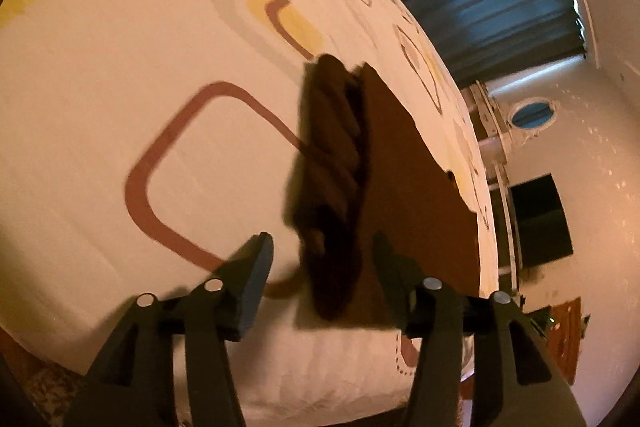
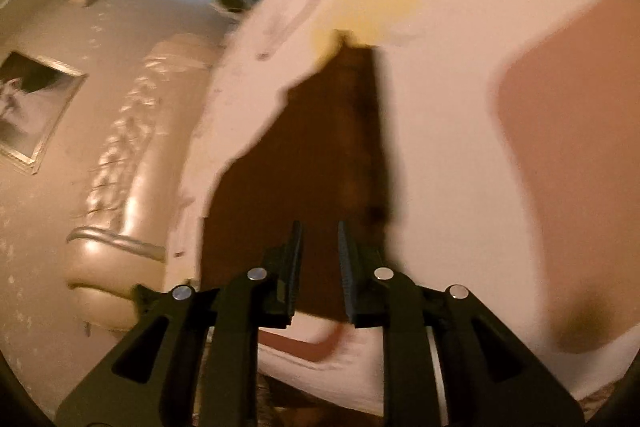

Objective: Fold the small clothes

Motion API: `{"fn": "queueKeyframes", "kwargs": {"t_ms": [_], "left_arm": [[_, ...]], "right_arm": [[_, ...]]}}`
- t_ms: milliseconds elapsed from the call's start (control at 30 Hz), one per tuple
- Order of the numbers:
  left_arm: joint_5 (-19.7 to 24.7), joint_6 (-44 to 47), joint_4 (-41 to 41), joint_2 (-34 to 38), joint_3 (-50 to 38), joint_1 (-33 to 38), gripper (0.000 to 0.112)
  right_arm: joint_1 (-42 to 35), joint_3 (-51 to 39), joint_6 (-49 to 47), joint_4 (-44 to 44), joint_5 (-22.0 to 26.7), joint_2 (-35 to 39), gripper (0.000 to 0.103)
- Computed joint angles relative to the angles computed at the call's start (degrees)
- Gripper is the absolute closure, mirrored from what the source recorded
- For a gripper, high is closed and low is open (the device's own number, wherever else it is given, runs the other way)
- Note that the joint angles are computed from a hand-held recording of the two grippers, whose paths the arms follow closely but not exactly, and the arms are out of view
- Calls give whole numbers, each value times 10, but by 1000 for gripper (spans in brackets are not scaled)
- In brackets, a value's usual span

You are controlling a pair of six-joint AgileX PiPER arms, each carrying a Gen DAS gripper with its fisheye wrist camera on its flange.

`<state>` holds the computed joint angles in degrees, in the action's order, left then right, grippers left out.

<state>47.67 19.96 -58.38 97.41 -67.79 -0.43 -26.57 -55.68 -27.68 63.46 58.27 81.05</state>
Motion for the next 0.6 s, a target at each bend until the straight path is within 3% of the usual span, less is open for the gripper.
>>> {"fn": "queueKeyframes", "kwargs": {"t_ms": [100,300,367,433,533,600], "left_arm": [[0,-8,-2,26,-27,-2,59],[-7,-33,11,45,-56,-14,56],[-7,-41,20,52,-67,-22,56],[1,-36,23,54,-70,-18,56],[10,-36,29,67,-91,-17,56],[15,-42,40,77,-110,-18,56]], "right_arm": [[79,-28,0,46,-19,28,81],[248,-66,-47,165,-70,153,81],[271,-60,-36,171,-82,185,81],[286,-39,-46,183,-72,209,103],[289,12,-112,218,-76,196,103],[294,4,-76,187,-83,181,98]]}}
